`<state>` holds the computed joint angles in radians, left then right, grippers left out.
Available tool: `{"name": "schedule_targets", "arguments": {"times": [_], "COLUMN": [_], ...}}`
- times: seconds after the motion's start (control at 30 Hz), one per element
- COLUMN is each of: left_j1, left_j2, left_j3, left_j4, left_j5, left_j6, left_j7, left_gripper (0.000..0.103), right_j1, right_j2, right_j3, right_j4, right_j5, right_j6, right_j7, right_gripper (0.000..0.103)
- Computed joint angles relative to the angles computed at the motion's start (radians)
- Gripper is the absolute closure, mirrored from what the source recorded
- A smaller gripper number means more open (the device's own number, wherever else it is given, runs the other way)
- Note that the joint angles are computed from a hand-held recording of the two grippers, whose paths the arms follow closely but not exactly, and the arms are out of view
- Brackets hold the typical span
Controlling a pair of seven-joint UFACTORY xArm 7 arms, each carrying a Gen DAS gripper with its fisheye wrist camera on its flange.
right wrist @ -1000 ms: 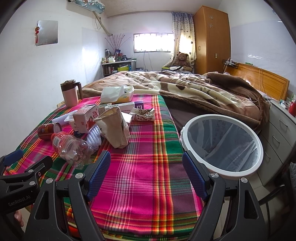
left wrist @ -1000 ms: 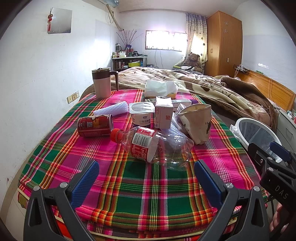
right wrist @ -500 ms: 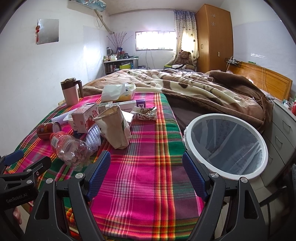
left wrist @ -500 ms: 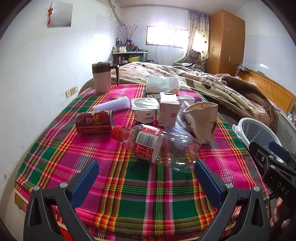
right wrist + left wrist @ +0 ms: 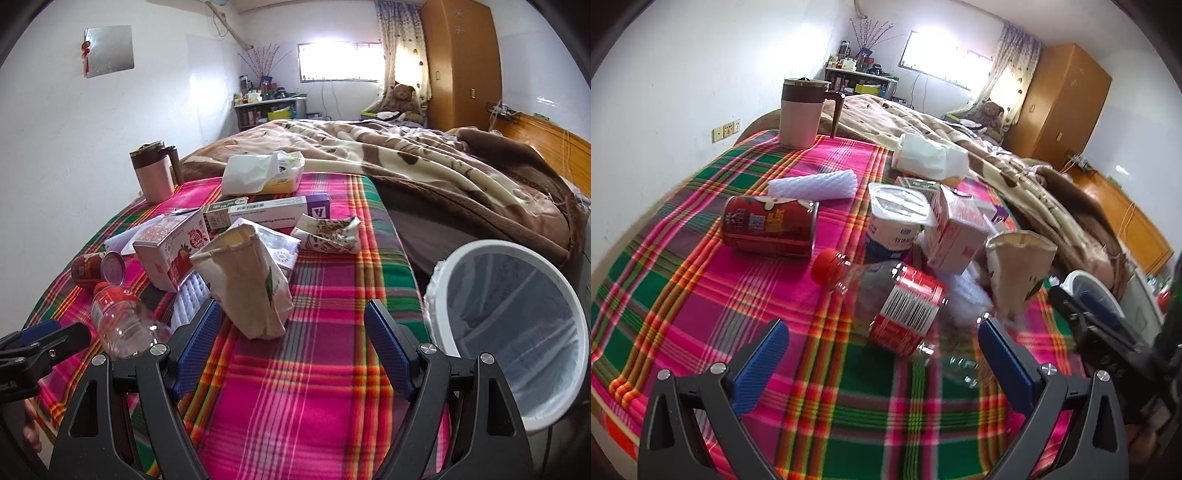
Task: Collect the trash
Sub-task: 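Grasp the clear plastic bottle with left tool while right tool grasps the paper bag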
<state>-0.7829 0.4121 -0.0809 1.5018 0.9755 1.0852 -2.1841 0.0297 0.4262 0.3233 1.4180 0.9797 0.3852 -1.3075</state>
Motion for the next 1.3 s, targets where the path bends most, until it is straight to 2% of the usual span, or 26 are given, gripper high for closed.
{"name": "schedule_targets", "arguments": {"times": [0.2, 0.3, 0.37, 0.47, 0.57, 0.63, 0.67, 0.83, 1.13, 1.3], "left_j1": [0.038, 0.049, 0.06, 0.073, 0.079, 0.079, 0.078, 0.08, 0.065, 0.04], "left_j2": [-0.023, -0.02, -0.016, -0.012, 0.01, 0.018, 0.019, 0.053, 0.112, 0.106], "left_j3": [0.008, 0.008, 0.01, 0.016, 0.02, 0.028, 0.033, 0.042, 0.066, 0.069], "left_j4": [-0.043, -0.039, -0.036, -0.042, -0.02, -0.015, -0.016, 0.035, 0.091, 0.084], "left_j5": [0.001, -0.005, -0.013, -0.026, -0.059, -0.071, -0.068, -0.113, -0.206, -0.225], "left_j6": [-0.104, -0.119, -0.143, -0.189, -0.194, -0.214, -0.225, -0.22, -0.269, -0.242], "left_j7": [-0.046, -0.04, -0.031, -0.038, -0.011, -0.01, -0.015, 0.04, 0.116, 0.158], "left_gripper": [0.0, 0.0, 0.0, 0.0, 0.0, 0.0, 0.0, 0.0, 0.0, 0.004], "right_j1": [0.025, 0.027, 0.03, 0.034, 0.035, 0.033, 0.031, 0.019, -0.016, -0.039], "right_j2": [0.052, 0.078, 0.093, 0.117, 0.137, 0.142, 0.138, 0.143, 0.138, 0.112], "right_j3": [-0.015, -0.017, -0.02, -0.029, -0.033, -0.028, -0.025, -0.019, -0.017, -0.009], "right_j4": [0.068, 0.107, 0.129, 0.166, 0.192, 0.194, 0.185, 0.187, 0.189, 0.163], "right_j5": [-0.107, -0.161, -0.193, -0.241, -0.279, -0.291, -0.294, -0.296, -0.245, -0.193], "right_j6": [0.049, 0.087, 0.109, 0.161, 0.202, 0.209, 0.202, 0.207, 0.218, 0.214], "right_j7": [0.078, 0.116, 0.144, 0.199, 0.242, 0.245, 0.238, 0.241, 0.253, 0.227], "right_gripper": [0.022, 0.022, 0.026, 0.039, 0.052, 0.063, 0.065, 0.088, 0.091, 0.091]}}
